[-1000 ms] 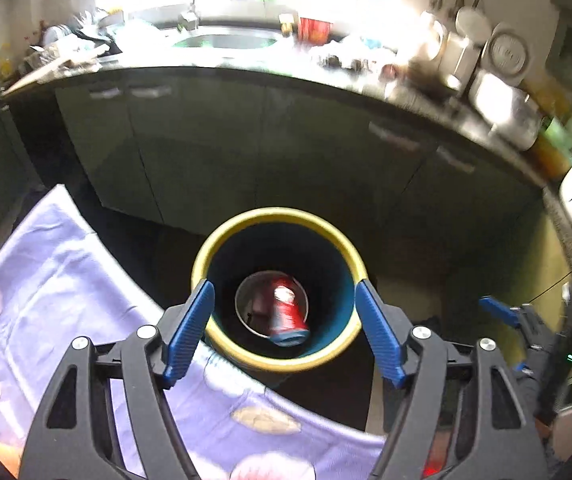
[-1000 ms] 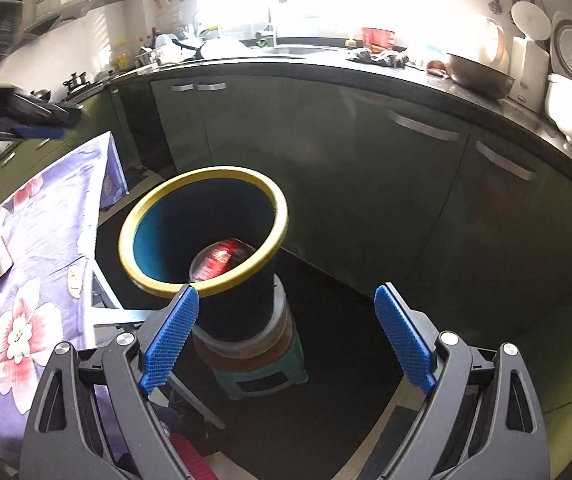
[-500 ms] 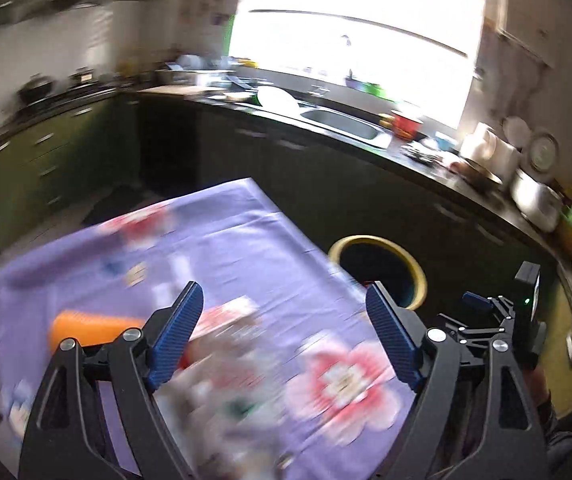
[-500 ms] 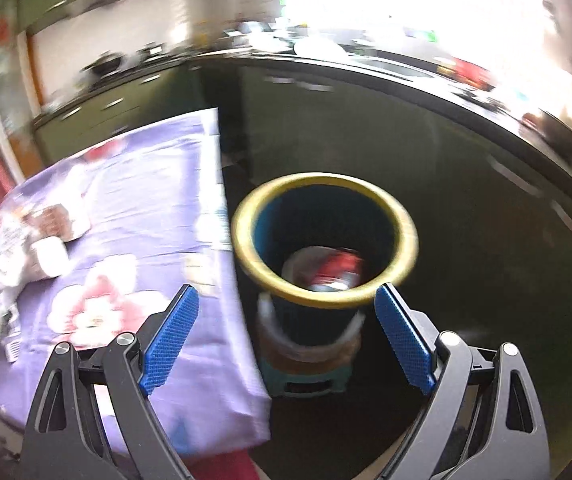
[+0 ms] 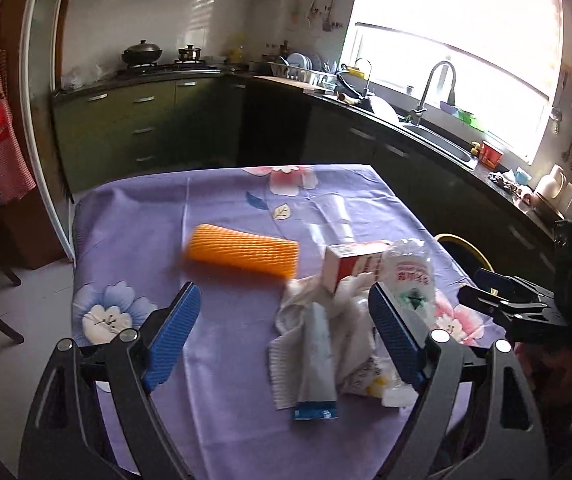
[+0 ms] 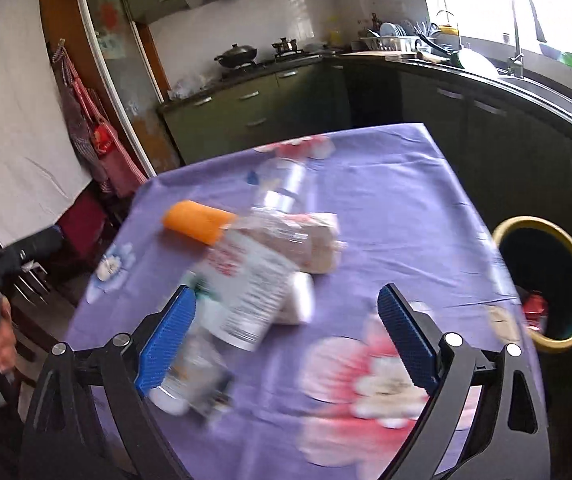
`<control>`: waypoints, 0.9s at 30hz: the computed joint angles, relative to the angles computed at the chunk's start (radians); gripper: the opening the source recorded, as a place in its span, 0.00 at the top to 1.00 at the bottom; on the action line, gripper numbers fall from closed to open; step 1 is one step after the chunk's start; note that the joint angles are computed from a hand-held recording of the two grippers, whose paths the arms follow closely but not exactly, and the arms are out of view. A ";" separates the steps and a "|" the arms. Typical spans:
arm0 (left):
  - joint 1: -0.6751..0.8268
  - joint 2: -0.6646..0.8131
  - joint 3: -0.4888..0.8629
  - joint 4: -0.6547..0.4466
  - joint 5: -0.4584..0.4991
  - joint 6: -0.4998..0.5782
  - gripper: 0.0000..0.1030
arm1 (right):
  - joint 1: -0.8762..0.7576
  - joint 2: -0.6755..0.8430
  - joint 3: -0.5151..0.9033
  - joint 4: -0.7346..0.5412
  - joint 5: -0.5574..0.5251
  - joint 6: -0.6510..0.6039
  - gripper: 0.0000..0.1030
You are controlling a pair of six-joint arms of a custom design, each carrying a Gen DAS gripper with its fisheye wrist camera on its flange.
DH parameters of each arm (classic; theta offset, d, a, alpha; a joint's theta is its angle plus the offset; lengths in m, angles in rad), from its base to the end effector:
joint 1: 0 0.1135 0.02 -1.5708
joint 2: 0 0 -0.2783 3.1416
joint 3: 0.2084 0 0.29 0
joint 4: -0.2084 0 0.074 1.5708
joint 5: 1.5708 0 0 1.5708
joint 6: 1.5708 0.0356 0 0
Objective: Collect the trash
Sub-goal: 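Grasp the clear Nongfu Spring water bottle with the right tool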
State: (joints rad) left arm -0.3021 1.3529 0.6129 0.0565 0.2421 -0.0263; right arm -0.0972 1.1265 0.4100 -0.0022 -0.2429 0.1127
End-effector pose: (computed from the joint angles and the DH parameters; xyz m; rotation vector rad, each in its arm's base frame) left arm 0.2781 -0.0956 0.1697 0.4412 2.2259 -0.4479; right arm 0.2352 -0.0143 0.1522 0.1131 2.2774 0.2859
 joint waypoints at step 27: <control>0.168 0.014 -0.082 0.069 0.161 0.106 0.20 | 0.213 0.240 0.052 0.101 0.139 0.303 0.30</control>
State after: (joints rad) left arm -0.1343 1.3670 0.5307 0.1254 0.4029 0.0799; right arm 0.1157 1.3668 0.4618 0.0990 -0.1043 0.4160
